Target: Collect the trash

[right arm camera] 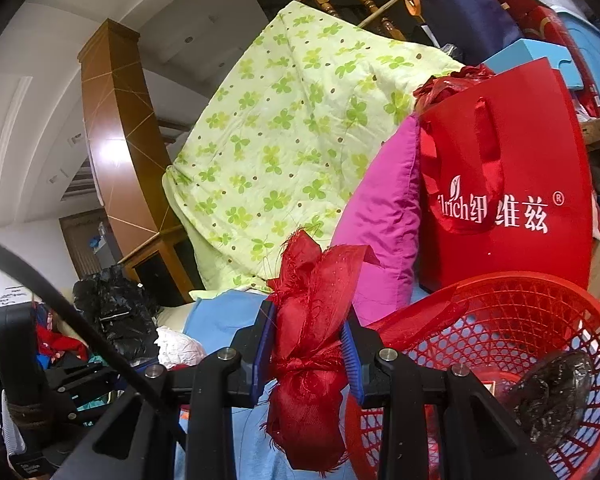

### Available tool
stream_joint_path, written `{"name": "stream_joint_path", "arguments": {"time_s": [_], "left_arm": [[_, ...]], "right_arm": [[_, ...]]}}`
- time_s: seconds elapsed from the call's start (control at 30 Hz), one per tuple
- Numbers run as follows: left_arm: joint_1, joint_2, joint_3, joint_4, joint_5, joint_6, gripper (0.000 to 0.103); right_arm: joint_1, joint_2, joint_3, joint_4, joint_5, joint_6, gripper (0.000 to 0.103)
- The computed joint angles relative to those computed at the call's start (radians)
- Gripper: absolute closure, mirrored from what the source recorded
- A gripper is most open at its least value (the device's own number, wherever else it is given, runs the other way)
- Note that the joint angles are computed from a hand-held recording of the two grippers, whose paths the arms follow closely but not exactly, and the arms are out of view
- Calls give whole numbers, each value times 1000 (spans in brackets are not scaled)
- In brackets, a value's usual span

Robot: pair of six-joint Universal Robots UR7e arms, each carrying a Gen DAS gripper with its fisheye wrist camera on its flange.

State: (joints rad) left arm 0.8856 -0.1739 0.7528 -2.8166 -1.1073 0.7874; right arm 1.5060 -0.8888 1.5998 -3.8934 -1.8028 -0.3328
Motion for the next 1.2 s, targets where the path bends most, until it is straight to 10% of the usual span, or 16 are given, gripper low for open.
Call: {"name": "stream_joint_path", "arguments": {"time_s": [1.2], "left_arm": [[-62,19,29,1,-55,46,82]], "right_arm": [[-59,-114,141,-120,10,93,69]]}}
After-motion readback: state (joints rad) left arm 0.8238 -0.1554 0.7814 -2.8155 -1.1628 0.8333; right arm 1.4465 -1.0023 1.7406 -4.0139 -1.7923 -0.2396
